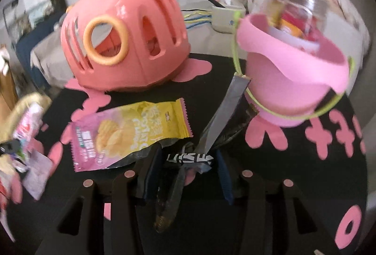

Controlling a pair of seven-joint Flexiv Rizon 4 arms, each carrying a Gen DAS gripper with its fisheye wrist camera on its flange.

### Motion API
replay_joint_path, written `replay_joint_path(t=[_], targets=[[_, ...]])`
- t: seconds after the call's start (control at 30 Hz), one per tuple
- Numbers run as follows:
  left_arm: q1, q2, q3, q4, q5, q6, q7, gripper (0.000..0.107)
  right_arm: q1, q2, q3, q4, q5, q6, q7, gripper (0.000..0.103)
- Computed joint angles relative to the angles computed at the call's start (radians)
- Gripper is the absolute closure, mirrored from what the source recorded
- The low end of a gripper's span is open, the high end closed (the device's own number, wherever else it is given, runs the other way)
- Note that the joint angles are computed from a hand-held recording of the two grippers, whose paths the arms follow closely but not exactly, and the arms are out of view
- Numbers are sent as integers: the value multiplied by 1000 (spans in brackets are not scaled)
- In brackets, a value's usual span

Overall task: Collect trash
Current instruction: 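Grasp the pink Kleenex pack with the left gripper while the right gripper grasps the dark snack wrapper, then carry the Kleenex pack and dark wrapper over the yellow trash bag and release both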

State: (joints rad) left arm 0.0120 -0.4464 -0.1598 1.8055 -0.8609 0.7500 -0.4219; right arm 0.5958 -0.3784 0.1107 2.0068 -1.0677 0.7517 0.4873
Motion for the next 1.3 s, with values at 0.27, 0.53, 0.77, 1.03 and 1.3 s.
replay_joint_path(t=[0.27, 0.53, 0.77, 1.03, 1.3], targets=[[13, 15, 10, 33, -21, -21, 29, 91, 2, 36, 9, 38, -51, 27, 51, 63], [30, 61, 25, 74, -74, -41, 78, 91, 57, 33, 42, -41, -45, -63, -27, 63], [40, 120, 53, 123, -156, -32, 156, 91, 137, -19, 40, -166, -56, -135, -146, 63], [61, 185, 99, 172, -251, -25, 231, 91, 204, -84, 9, -288, -108, -98, -214, 63], [82, 249, 142, 210, -357, -16, 297, 91, 268, -144, -34, -409, -153, -72, -276, 63]])
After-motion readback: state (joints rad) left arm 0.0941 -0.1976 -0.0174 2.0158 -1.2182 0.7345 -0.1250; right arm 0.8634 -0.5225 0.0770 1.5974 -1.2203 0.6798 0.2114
